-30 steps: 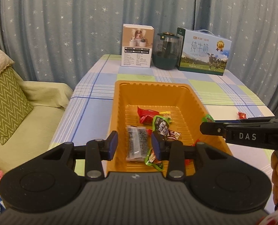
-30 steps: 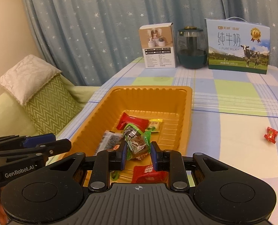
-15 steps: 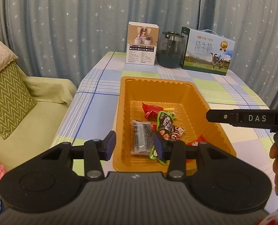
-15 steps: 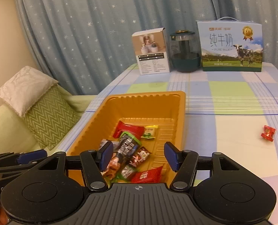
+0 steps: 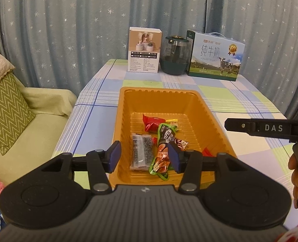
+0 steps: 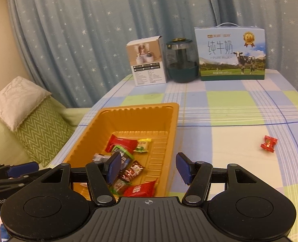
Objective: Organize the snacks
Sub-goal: 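Move both open tools away from the tray toward the remaining candies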
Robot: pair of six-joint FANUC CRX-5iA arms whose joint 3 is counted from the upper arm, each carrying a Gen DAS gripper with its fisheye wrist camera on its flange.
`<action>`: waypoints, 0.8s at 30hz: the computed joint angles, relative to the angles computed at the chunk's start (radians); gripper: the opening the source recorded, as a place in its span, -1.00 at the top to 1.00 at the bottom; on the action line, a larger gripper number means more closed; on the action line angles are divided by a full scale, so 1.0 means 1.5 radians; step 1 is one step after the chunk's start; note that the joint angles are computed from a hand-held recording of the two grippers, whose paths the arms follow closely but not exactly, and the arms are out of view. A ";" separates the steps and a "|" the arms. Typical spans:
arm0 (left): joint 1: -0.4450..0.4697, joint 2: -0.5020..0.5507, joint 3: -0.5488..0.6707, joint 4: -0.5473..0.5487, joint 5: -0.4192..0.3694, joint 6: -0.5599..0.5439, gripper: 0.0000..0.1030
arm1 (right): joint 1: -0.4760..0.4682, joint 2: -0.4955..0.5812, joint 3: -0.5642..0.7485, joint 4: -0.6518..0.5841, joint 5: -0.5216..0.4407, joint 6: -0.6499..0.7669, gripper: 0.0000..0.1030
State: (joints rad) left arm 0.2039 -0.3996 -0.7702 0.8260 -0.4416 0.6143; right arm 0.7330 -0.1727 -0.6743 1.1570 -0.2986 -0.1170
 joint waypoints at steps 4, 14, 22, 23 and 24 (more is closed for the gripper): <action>-0.011 0.002 0.006 -0.001 0.002 0.002 0.05 | -0.005 -0.012 -0.010 0.010 -0.009 -0.015 -0.17; -0.060 0.013 0.022 0.002 0.014 0.006 -0.02 | -0.016 -0.041 -0.031 0.021 -0.024 -0.036 -0.17; -0.108 0.033 0.037 0.010 0.029 0.008 -0.04 | -0.026 -0.064 -0.046 0.014 -0.041 -0.036 -0.17; -0.114 0.036 0.039 0.010 0.031 0.008 -0.04 | -0.026 -0.067 -0.048 0.009 -0.047 -0.033 -0.17; -0.120 0.039 0.040 0.012 0.033 0.006 -0.05 | -0.026 -0.071 -0.050 0.006 -0.053 -0.031 -0.17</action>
State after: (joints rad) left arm 0.0245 -0.3408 -0.7099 0.8437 -0.3926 0.6235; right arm 0.6941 -0.2787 -0.7494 1.1660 -0.3777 -0.1632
